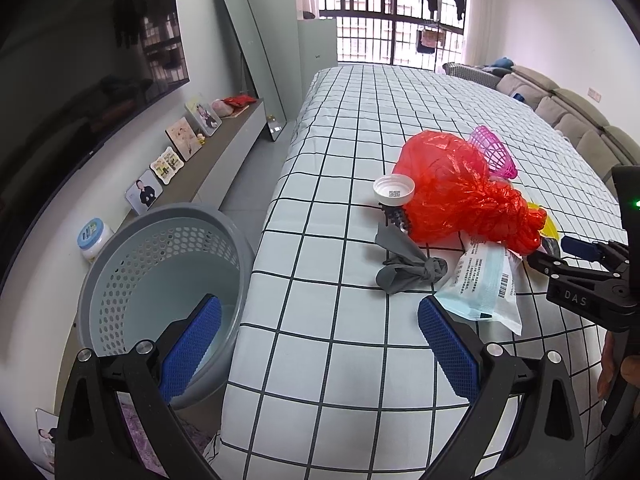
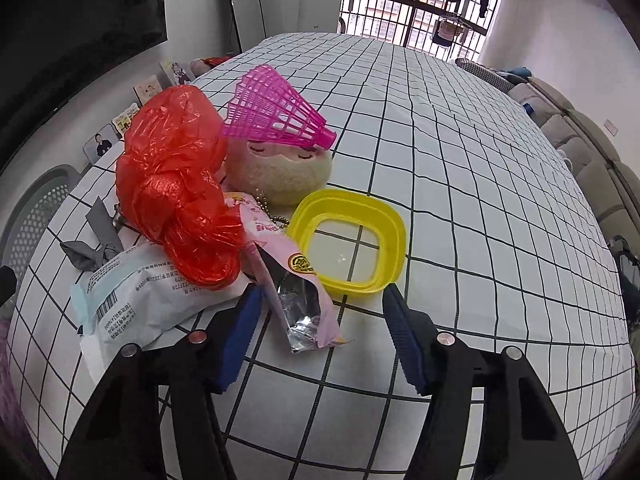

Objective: Collect trash
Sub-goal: 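Reach the right gripper to the pink snack wrapper and close on it, then grasp the white-blue wipes packet with the left gripper while the right gripper holds the wrapper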

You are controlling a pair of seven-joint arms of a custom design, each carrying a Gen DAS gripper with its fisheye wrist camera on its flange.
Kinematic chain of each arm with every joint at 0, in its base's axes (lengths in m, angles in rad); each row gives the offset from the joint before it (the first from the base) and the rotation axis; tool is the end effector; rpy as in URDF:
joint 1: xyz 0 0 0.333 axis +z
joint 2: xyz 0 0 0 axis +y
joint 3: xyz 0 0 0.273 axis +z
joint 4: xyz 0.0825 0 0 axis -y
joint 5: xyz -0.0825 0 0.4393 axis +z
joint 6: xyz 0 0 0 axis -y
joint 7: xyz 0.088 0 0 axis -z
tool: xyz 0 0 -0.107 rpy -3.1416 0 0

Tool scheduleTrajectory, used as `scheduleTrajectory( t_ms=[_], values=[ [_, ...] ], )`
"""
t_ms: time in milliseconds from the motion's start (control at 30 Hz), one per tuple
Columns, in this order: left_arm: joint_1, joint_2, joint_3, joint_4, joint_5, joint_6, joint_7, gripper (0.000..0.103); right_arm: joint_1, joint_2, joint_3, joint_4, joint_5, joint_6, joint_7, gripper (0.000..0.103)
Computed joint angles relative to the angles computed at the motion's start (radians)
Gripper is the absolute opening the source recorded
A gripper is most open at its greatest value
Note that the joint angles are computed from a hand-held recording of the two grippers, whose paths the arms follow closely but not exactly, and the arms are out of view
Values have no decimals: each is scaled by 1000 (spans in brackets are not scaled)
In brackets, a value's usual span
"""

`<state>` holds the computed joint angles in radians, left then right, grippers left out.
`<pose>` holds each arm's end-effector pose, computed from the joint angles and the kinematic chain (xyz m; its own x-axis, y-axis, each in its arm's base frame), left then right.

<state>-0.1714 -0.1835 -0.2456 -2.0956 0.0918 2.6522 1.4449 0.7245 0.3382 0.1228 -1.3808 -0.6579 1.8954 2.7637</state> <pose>0.5552 -0.2553 0.5238 -0.3433 -0.9381 -0.0461 -0.6827 0.2829 -0.6737 0.5206 0.5035 0.5049 -0.2265 -0.9689 0.0998 -0.8071 0.1293 -0.5761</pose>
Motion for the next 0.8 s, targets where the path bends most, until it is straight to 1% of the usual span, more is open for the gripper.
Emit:
scheduleTrajectory(
  t_ms=[33, 100, 167, 200, 233, 333, 400, 500, 600, 700, 800],
  values=[
    [0, 1, -1, 0, 1, 0, -1, 97, -1, 1, 0, -1, -1, 8, -4, 53],
    [-3, 3, 0, 1, -1, -1, 4, 97, -2, 7, 2, 3, 2, 23, -15, 37],
    [-5, 2, 0, 1, -3, -2, 7, 97, -3, -2, 1, -12, 5, 45, -13, 34],
    [-6, 2, 0, 0, -6, -1, 11, 97, -5, -14, 1, -30, 4, 60, -6, 29],
    [-9, 1, 1, -1, -11, 1, 16, 97, -7, -24, 2, -44, 5, 73, 0, 27],
    [-11, 1, -3, -1, -8, 4, 21, 97, -19, -76, 8, -114, 5, 131, 39, 25],
    [-13, 3, -6, 2, -2, 4, 24, 97, -27, -112, 16, -160, -1, 154, 69, 22],
    [-25, 9, -3, 9, -26, 5, 53, 97, -36, -174, 31, -230, -17, 178, 130, 21],
    [-38, 17, -3, 19, -52, 8, 83, 97, -49, -242, 49, -303, -49, 191, 199, 21],
    [-61, 30, 5, 36, -124, 5, 150, 97, -65, -303, 72, -366, -80, 187, 268, 21],
    [-71, 47, -1, 54, -144, 7, 175, 97, -83, -367, 95, -432, -101, 200, 331, 20]
  ],
)
